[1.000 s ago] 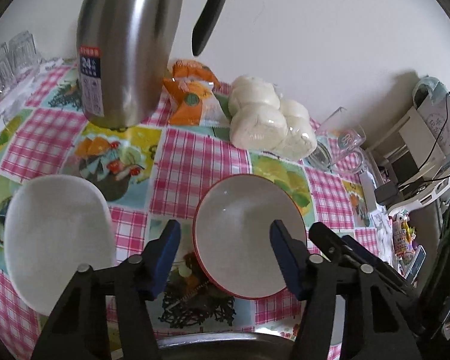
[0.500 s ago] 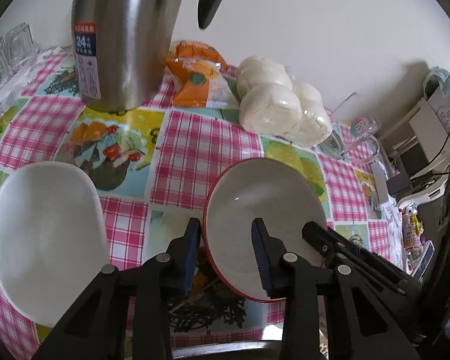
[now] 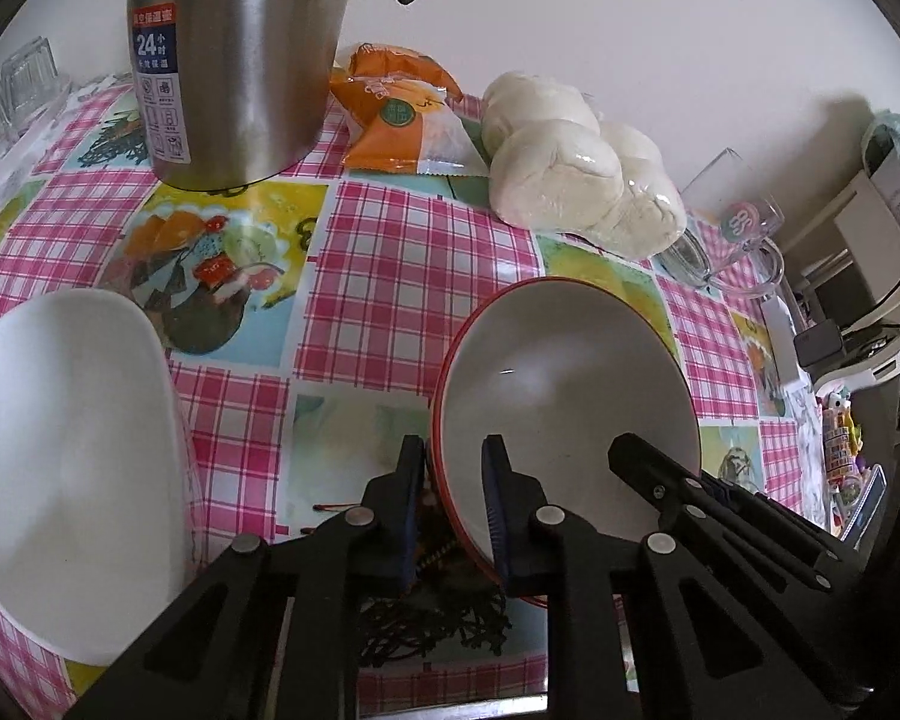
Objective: Organize plates and bowls
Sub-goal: 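Grasp the rim of the strawberry-print bowl with both grippers, then lift the strawberry-print bowl with both grippers and carry it over the basin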
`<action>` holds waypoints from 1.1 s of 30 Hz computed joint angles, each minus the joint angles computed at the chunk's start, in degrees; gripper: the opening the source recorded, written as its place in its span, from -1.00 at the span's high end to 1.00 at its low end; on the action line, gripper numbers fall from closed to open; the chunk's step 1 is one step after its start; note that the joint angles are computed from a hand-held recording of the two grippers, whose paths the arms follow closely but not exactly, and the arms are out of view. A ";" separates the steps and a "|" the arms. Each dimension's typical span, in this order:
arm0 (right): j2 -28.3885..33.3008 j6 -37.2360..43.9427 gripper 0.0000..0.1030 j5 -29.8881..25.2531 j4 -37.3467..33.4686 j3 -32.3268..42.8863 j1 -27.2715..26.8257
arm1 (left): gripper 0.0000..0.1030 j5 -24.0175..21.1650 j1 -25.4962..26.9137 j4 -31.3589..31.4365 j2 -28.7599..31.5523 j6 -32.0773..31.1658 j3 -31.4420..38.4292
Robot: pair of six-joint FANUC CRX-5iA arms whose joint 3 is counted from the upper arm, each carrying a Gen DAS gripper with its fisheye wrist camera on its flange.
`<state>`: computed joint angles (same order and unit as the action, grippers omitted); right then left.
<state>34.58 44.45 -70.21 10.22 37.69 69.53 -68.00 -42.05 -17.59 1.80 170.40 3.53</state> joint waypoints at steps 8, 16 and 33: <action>-1.14 -2.03 0.75 1.45 1.33 -2.12 0.55 | 0.62 2.47 0.39 0.36 -1.36 1.19 -1.71; -4.85 -4.92 0.75 5.76 4.14 -7.16 1.58 | 0.62 1.06 -1.18 -1.88 -2.02 1.46 0.00; -17.71 -19.35 0.75 14.19 15.13 -22.42 6.55 | 0.62 -10.25 -9.55 -9.69 -1.77 1.40 10.87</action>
